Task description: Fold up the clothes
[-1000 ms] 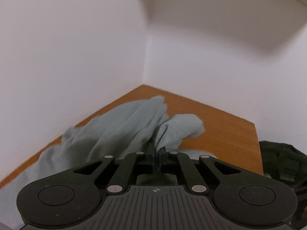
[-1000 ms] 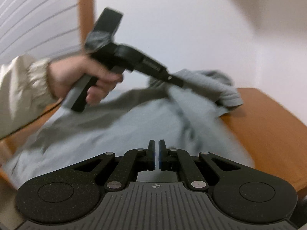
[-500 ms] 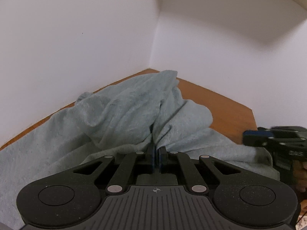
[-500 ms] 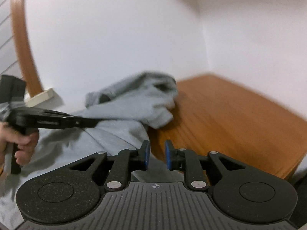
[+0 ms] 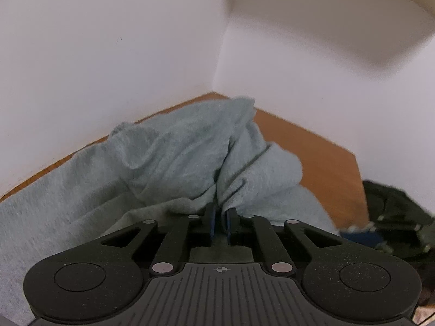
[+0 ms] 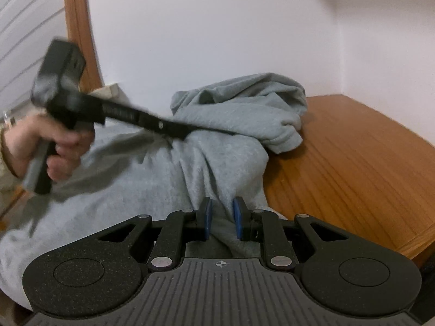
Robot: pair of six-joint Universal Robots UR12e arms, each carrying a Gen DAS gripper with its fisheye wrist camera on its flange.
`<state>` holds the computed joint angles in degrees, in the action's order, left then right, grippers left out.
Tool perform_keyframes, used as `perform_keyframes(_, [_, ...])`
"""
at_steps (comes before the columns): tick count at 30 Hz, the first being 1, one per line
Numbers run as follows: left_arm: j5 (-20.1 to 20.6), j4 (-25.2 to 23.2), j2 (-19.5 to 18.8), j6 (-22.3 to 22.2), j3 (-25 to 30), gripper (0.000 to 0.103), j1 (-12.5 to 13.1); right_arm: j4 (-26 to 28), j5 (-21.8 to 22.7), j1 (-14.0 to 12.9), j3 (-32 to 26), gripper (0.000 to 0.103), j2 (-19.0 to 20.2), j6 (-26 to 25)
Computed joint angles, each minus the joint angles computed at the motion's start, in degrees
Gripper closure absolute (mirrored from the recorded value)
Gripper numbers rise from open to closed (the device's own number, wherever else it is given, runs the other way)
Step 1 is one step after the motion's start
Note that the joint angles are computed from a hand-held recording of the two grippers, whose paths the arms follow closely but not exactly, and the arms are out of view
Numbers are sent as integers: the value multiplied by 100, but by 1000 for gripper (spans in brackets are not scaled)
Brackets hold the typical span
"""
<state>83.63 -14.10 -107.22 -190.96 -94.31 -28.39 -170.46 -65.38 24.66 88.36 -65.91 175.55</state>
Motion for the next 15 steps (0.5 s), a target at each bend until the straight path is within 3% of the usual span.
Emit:
perform_keyframes(3, [28,216,1,94,57,77,-66,-45,-180,70,-43,83,47,-113])
perform_keyframes(5, [77,382,-20,198,112,59,-148,-93,-274,103,-39,83,54,-165])
perform_keyframes(10, [59,274,-160,749,361,45,-388,-278,-367,131,19,83,41,-116])
perform_keyframes(13, [379,-266,-354,1093,645,43,-552,-377,-404,122,67,83,10,-116])
perform_keyframes(15, [573,-711,-490,1040,844,43,-606,-411,-398,111,127,83,-42,-162])
